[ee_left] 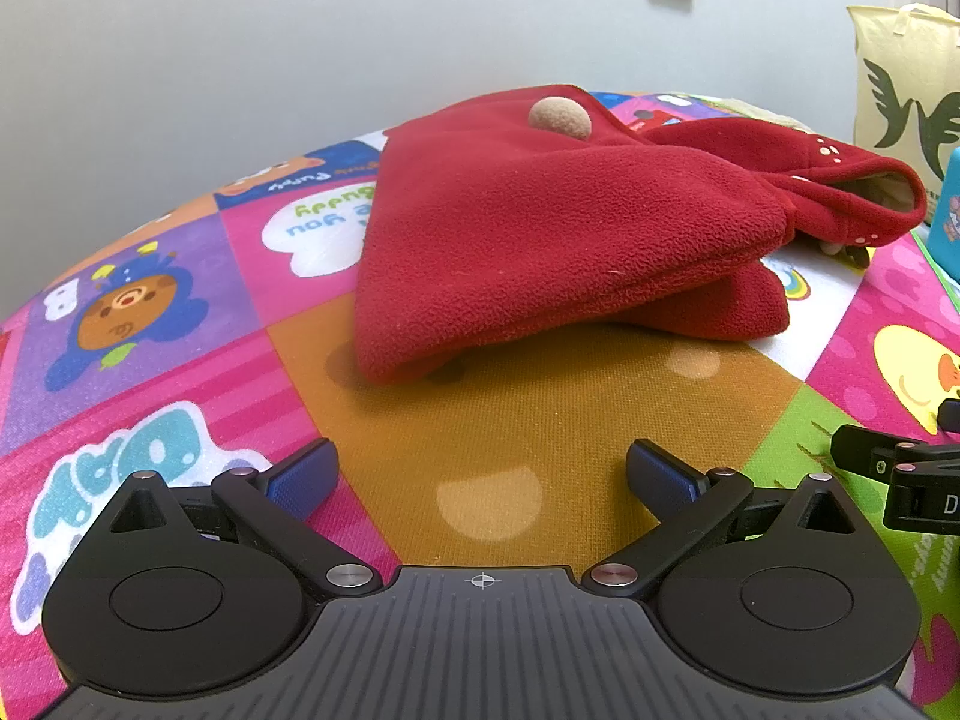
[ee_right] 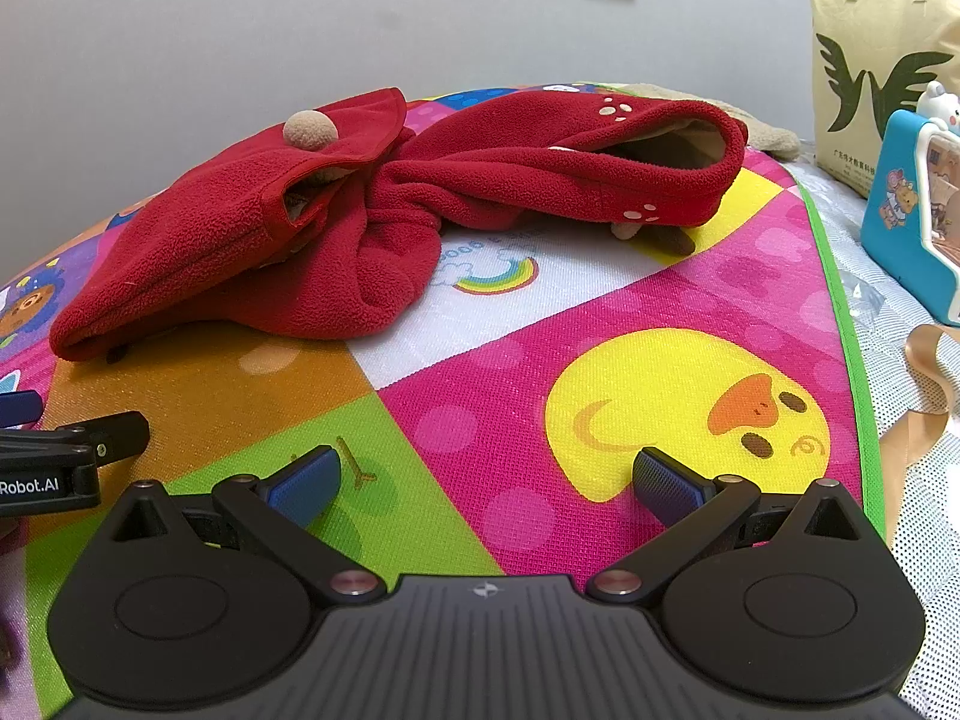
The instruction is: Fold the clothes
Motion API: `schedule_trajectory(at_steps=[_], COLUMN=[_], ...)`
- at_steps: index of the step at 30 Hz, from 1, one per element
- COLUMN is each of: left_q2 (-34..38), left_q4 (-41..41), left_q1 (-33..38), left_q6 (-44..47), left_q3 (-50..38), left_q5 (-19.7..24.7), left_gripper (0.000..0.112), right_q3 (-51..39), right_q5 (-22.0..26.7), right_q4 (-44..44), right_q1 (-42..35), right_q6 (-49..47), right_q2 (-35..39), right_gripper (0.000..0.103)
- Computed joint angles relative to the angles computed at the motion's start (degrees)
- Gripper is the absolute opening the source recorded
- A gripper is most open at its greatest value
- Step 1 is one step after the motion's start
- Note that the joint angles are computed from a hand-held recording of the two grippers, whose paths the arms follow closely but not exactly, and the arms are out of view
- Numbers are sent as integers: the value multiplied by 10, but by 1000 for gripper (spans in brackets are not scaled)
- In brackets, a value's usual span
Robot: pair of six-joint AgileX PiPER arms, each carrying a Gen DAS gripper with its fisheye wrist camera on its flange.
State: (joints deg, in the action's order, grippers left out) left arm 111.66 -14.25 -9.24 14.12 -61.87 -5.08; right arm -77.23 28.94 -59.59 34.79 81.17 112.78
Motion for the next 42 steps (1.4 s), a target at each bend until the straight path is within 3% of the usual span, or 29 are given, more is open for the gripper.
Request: schedule_trajectory(at_steps=[42], left_q2=[0], left_q4=[-8], left_q1=[-1], left_q6=[8], left_q3=[0], left_q5=[0], left_gripper=[103], right_q3=[-2], right_q5=[2], right_q4=[-4], right_q1=[2], right_q6=[6], right_q2=[3], right_gripper=[103])
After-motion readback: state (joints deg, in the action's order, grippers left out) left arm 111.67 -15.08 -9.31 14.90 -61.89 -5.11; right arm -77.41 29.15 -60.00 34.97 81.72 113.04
